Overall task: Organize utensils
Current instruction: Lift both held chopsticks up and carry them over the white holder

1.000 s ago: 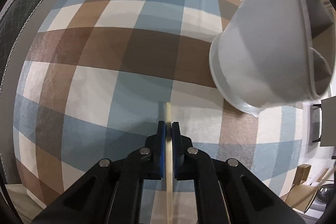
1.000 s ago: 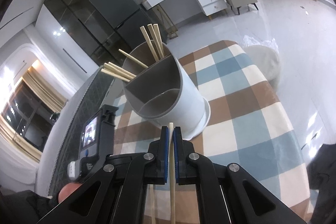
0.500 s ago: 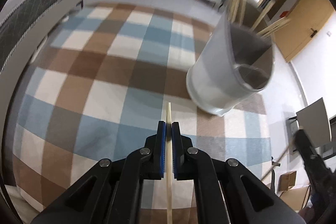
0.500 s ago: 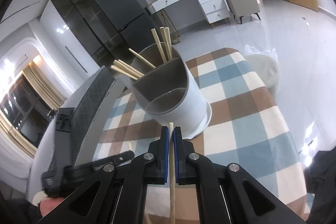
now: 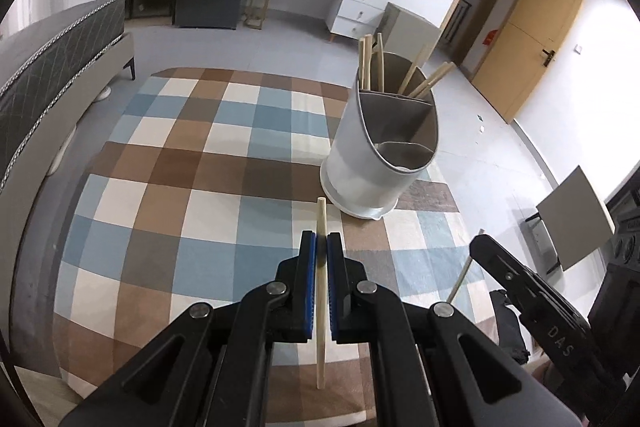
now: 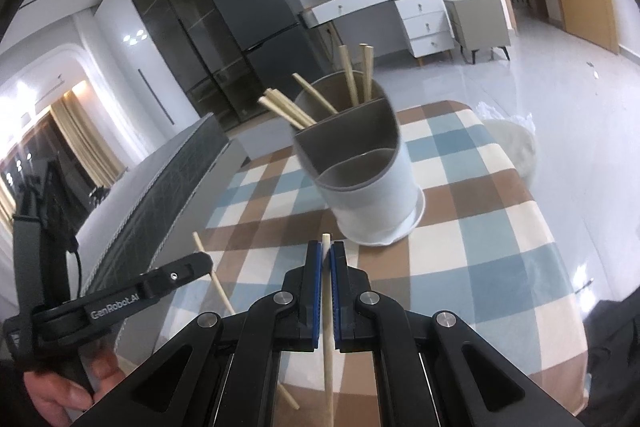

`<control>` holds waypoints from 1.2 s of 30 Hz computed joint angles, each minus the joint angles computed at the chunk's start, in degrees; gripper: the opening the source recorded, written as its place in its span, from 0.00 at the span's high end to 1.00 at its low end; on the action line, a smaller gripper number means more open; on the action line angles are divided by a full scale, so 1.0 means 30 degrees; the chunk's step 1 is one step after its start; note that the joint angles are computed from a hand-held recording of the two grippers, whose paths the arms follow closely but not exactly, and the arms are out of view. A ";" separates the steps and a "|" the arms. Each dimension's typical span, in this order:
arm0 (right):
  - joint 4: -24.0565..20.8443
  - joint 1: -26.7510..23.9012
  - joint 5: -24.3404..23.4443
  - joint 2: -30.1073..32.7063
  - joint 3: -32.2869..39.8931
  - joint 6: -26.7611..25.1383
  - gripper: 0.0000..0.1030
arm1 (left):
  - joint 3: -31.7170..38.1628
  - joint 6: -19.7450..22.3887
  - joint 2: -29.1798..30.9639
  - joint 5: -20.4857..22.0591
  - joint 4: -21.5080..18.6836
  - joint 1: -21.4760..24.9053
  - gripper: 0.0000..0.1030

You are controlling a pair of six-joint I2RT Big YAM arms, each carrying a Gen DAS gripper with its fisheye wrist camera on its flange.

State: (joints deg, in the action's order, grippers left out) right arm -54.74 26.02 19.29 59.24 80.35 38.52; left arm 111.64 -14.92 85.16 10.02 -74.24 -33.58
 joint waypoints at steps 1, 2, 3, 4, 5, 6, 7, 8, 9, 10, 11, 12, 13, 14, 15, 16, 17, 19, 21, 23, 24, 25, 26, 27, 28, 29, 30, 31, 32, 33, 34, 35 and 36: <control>-0.0064 0.0193 0.0216 0.0035 0.0065 -0.0027 0.97 | 0.0013 0.0113 0.0004 0.0090 -0.0051 0.0069 0.99; -0.0108 0.0336 0.0364 0.0043 0.0124 -0.0019 0.97 | 0.0044 0.0159 -0.0016 0.0197 -0.0099 0.0146 0.99; -0.0108 0.0508 0.0581 0.0052 0.0172 -0.0022 0.97 | 0.0065 0.0197 -0.0069 0.0302 -0.0186 0.0185 0.99; -0.0102 0.0664 0.0817 0.0077 0.0233 -0.0081 0.97 | 0.0118 0.0300 -0.0072 0.0377 -0.0284 0.0213 0.99; -0.0123 0.0808 0.1088 0.0110 0.0328 -0.0174 0.97 | 0.0275 0.0489 -0.0015 0.0387 -0.0468 0.0231 0.99; -0.0076 0.0942 0.1291 0.0113 0.0401 -0.0326 0.97 | 0.0340 0.0650 0.0005 0.0497 -0.0614 0.0243 0.99; -0.0044 0.1009 0.1395 0.0158 0.0497 -0.0508 0.97 | 0.0531 0.0979 0.0132 0.0725 -0.0913 0.0272 0.99; -0.0046 0.1140 0.1621 0.0216 0.0647 -0.0724 0.97 | 0.0575 0.1218 0.0143 0.0633 -0.1012 0.0249 0.99; 0.0016 0.1203 0.1682 0.0238 0.0730 -0.0926 0.97 | 0.0590 0.1494 0.0124 0.0594 -0.1059 0.0243 0.99; -0.0009 0.1243 0.1768 0.0312 0.0851 -0.1069 0.97 | 0.0638 0.1758 0.0154 0.0870 -0.1160 0.0296 0.99; -0.0040 0.1278 0.1910 0.0389 0.0970 -0.1213 0.97 | 0.0653 0.1909 0.0156 0.0867 -0.1205 0.0304 0.99; -0.0050 0.1283 0.1982 0.0452 0.1068 -0.1315 0.97 | 0.0675 0.2042 0.0153 0.0915 -0.1264 0.0339 0.99; -0.0052 0.1253 0.1977 0.0509 0.1164 -0.1390 0.97 | 0.0714 0.2095 0.0167 0.1064 -0.1314 0.0381 0.99; -0.0035 0.1228 0.2025 0.0535 0.1206 -0.1447 0.97 | 0.0782 0.2137 0.0190 0.1186 -0.1352 0.0430 0.99; 0.0010 0.1193 0.2025 0.0562 0.1269 -0.1503 0.97 | 0.0832 0.2178 0.0194 0.1197 -0.1391 0.0440 0.99; 0.0029 0.1166 0.2035 0.0594 0.1331 -0.1559 0.97 | 0.0965 0.2268 0.0254 0.1299 -0.1505 0.0468 0.99; 0.0034 0.1184 0.2132 0.0612 0.1380 -0.1617 0.97 | 0.1101 0.2337 0.0313 0.1465 -0.1605 0.0504 0.99; 0.0156 0.1107 0.2093 0.0622 0.1482 -0.1733 0.97 | 0.1399 0.2502 0.0426 0.1691 -0.1815 0.0540 0.99; 0.0289 0.1054 0.2165 0.0635 0.1612 -0.1899 0.97 | 0.1764 0.2577 0.0573 0.1945 -0.2006 0.0570 0.99; 0.0394 0.0940 0.2018 0.0635 0.1735 -0.2023 0.97 | 0.2414 0.2668 0.0837 0.2234 -0.2290 0.0567 0.99; 0.0469 0.0828 0.1902 0.0659 0.1833 -0.2176 0.97 | 0.2604 0.2692 0.0918 0.2258 -0.2342 0.0546 0.99; 0.0556 0.0704 0.1696 0.0682 0.1941 -0.2349 0.97 | 0.2939 0.2776 0.1057 0.2345 -0.2434 0.0510 0.99; 0.0616 0.0640 0.1626 0.0706 0.2031 -0.2492 0.97 | 0.3347 0.2885 0.1221 0.2493 -0.2504 0.0464 0.99; 0.0660 0.0512 0.1505 0.0772 0.2217 -0.2709 0.97 | 0.3572 0.2928 0.1311 0.2498 -0.2527 0.0434 0.99; 0.0759 0.0341 0.1212 0.0815 0.2360 -0.2911 0.97 | 0.4095 0.2995 0.1555 0.2635 -0.2720 0.0396 0.99; 0.0794 0.0235 0.1147 0.0883 0.2521 -0.3088 0.97 | 0.4486 0.2966 0.1743 0.2831 -0.2837 0.0403 0.99; 0.0831 0.0080 0.1104 0.0973 0.2746 -0.3340 0.97 | 0.4988 0.2886 0.1975 0.2979 -0.2949 0.0411 0.99; 0.0866 -0.0112 0.0894 0.1042 0.2955 -0.3548 0.97 | 0.5698 0.2827 0.2315 0.3107 -0.3156 0.0415 0.99; 0.0869 -0.0289 0.0875 0.1132 0.3215 -0.3774 0.97 | 0.6510 0.2710 0.2712 0.3323 -0.3408 0.0450 0.99; 0.0883 -0.0446 0.0793 0.1185 0.3413 -0.3933 0.97 | 0.7110 0.2585 0.3008 0.3505 -0.3560 0.0489 0.99; 0.0917 -0.0685 0.0569 0.1251 0.3656 -0.4117 0.97 | 0.7897 0.2464 0.3394 0.3639 -0.3776 0.0523 0.99; 0.0938 -0.0839 0.0507 0.1309 0.3852 -0.4270 0.97 | 0.9172 0.2350 0.4013 0.3777 -0.4186 0.0556 0.99; 0.0916 -0.1136 0.0291 0.1449 0.4227 -0.4578 0.97 | 0.9984 0.2236 0.4412 0.3936 -0.4416 0.0586 0.99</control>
State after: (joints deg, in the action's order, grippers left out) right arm -51.99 22.61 20.16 63.59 93.03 24.78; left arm 141.59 -8.21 98.40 21.82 -87.49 -31.82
